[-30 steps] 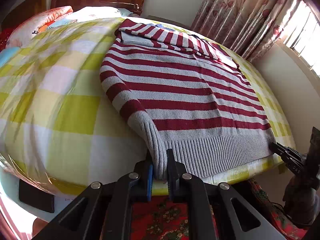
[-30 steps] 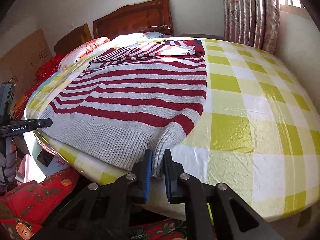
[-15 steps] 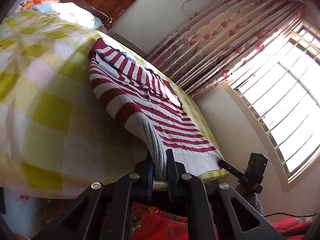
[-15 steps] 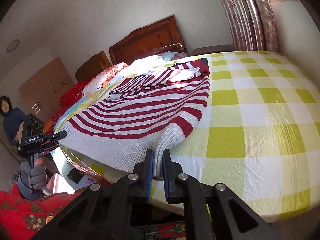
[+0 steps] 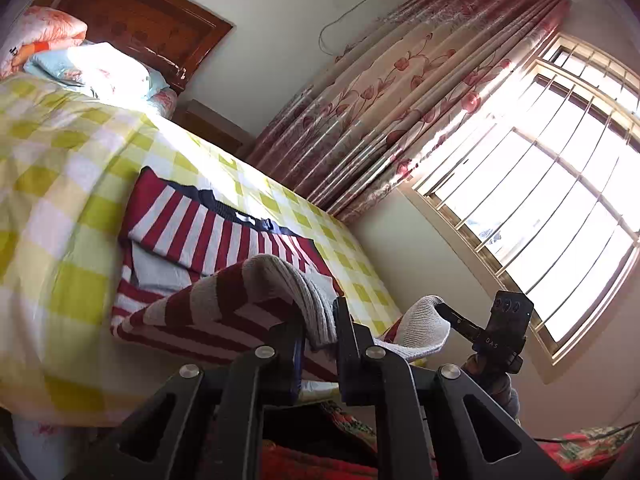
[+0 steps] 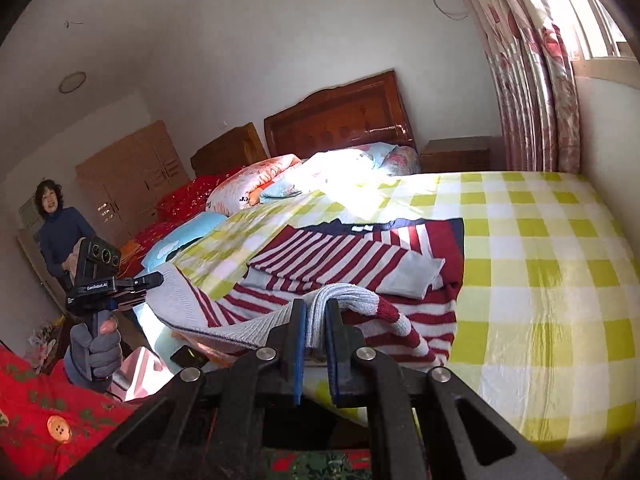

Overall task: Fold small clothes
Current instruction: 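Lift the held hem and fold it over the body toward the collar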

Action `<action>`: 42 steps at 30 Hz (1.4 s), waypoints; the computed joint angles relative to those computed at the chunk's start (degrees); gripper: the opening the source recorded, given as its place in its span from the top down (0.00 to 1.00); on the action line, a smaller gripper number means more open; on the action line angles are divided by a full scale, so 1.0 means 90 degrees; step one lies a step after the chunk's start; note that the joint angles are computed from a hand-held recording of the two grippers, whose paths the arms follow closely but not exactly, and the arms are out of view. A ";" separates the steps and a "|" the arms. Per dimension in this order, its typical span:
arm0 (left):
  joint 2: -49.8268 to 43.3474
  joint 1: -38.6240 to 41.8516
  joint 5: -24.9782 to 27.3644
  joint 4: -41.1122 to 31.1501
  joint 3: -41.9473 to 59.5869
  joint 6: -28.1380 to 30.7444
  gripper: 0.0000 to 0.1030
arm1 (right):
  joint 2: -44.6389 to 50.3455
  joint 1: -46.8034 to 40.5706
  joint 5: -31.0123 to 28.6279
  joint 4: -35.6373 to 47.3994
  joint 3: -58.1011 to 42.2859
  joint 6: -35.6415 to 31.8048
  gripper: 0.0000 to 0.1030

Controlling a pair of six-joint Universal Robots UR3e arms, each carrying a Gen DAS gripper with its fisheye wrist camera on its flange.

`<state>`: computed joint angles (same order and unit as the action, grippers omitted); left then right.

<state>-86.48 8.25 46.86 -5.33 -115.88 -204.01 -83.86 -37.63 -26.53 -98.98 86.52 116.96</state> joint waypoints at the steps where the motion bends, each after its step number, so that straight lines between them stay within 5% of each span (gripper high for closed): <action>1: -0.0667 -0.0130 0.0377 0.0230 0.0667 -0.0105 0.00 | 0.0667 0.0385 -0.0055 -0.1333 -0.0470 0.1201 0.91; 3: -0.1676 -0.0519 0.1694 -0.0200 0.2000 -0.0432 0.00 | 0.2000 0.1142 -0.1061 -0.3602 -0.1767 0.3565 0.83; 4: -0.2001 -0.0668 0.2401 -0.0594 0.2471 -0.0544 0.00 | 0.2666 0.1498 -0.1759 -0.4253 -0.2433 0.4265 0.71; 6: -0.2225 -0.0642 0.2835 -0.1028 0.2654 -0.0410 0.00 | 0.3684 0.1874 -0.2798 -0.3955 -0.3766 0.4818 0.70; 8: -0.2015 -0.0574 0.3110 -0.0732 0.2058 -0.0202 0.00 | 0.4045 0.1735 -0.2521 -0.3057 -0.4298 0.4692 0.70; 12: -0.1958 -0.0646 0.3322 -0.0971 0.1784 0.0527 0.00 | 0.3962 0.1747 -0.2718 -0.3221 -0.3662 0.3851 0.70; 19: -0.3878 -0.1753 0.4510 -0.3333 0.5104 0.2364 0.00 | 0.5411 0.2439 -0.3534 -0.2090 -0.5964 0.2815 0.80; 22: -0.4305 -0.1799 0.4661 -0.3785 0.5718 0.2560 0.00 | 0.5577 0.2437 -0.3597 -0.2196 -0.5981 0.2665 0.81; 31: -0.3983 -0.1482 0.4329 -0.3667 0.5224 0.2624 0.00 | 0.5701 0.2301 -0.3225 -0.1995 -0.6132 0.2745 0.83; 34: -0.4285 -0.1571 0.4307 -0.4041 0.5833 0.2905 0.00 | 0.5867 0.2247 -0.3073 -0.1704 -0.6454 0.2709 0.83; 37: -0.5055 -0.1803 0.4975 -0.5030 0.7117 0.3018 0.00 | 0.5855 0.2270 -0.3114 -0.1708 -0.6447 0.2657 0.83; 42: -0.4810 -0.1507 0.4376 -0.4606 0.6530 0.2892 0.00 | 0.5995 0.2239 -0.3033 -0.1429 -0.6749 0.2595 0.82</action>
